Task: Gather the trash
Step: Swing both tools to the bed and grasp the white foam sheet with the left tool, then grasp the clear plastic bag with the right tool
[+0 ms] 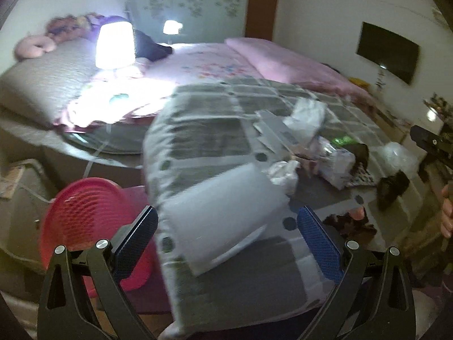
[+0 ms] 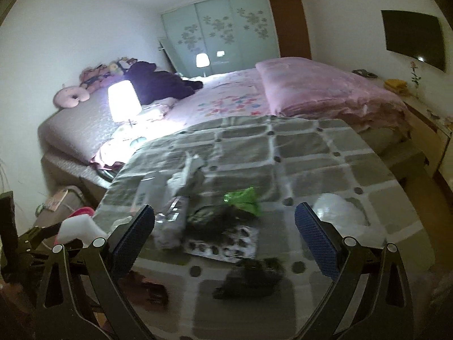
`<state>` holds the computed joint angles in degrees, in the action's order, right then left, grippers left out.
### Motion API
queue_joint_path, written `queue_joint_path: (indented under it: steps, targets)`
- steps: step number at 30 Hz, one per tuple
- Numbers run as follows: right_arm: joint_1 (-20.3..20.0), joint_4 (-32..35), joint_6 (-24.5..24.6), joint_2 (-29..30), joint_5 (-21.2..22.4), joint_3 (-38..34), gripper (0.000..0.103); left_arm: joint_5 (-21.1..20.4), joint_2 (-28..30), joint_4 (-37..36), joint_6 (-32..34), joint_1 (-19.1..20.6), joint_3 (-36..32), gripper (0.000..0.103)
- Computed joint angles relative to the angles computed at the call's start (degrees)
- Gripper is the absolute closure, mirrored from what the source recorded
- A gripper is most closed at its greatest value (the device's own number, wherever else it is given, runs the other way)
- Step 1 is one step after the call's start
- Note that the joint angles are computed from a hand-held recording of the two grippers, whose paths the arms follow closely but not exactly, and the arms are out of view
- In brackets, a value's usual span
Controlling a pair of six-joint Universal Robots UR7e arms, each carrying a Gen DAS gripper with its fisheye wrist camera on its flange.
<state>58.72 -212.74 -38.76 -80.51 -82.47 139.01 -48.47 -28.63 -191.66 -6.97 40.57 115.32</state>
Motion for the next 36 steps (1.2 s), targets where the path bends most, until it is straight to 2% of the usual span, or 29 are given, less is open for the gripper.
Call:
queue_joint_path:
  steps: [3,6,10,13,18,22,28,30,31,34,36]
  targets:
    - [-1.2,0.41,0.37,-0.41,0.0,-0.39,0.007,-1.13,0.7,0.24,-0.17,0.73,-1.07,0.01]
    - [-2.34,0.27,0.45,-0.54,-0.45,-0.78,0.007,-0.49,1.01,-1.26,0.3,0.61,-1.03,0.021]
    - [-4.55,0.4,0.85,-0.5,-1.42,-1.74,0.007,-2.45,0.8,-1.56,0.76,1.12,-1.03,0.022]
    - [-6.23,0.69,1.24,-0.34,-1.95,-2.44,0.007,-1.36,1.5,-2.22,1.6,0.48,-1.06,0.023]
    - [-9.04,1.64,0.5,0.11,-1.45,-4.06,0.007,-1.88,1.38,-2.69,0.9,0.24,-1.0,0.023]
    - [-9.09,1.6,-1.39,1.77,-2.93,-5.55,0.007,-1.12,1.28,-3.32,0.81,-0.38,-0.96,0.023]
    - [-8.81,-2.07,-2.23,3.92,-4.89,-7.3,0.007,0.07,0.91,-4.75,0.93,-1.11,-0.38,0.023]
    - [-7.97,-2.94,-3.42,5.16,-7.39,-8.75,0.015,0.25,0.67,-5.1,0.7,-1.3,-0.21,0.023]
    - [-7.68,-2.38,-3.81,5.33,-8.21,-9.34,0.022,0.38,0.66,-5.39,0.72,-1.35,-0.13,0.023]
    - [-7.53,1.22,-3.89,5.16,-9.03,-11.42,0.039,0.95,0.16,-6.01,0.71,-1.62,0.36,0.023]
    - [-7.57,2.52,-3.73,4.86,-8.96,-11.85,0.044,1.76,0.0,-6.37,0.77,-1.89,0.71,0.023]
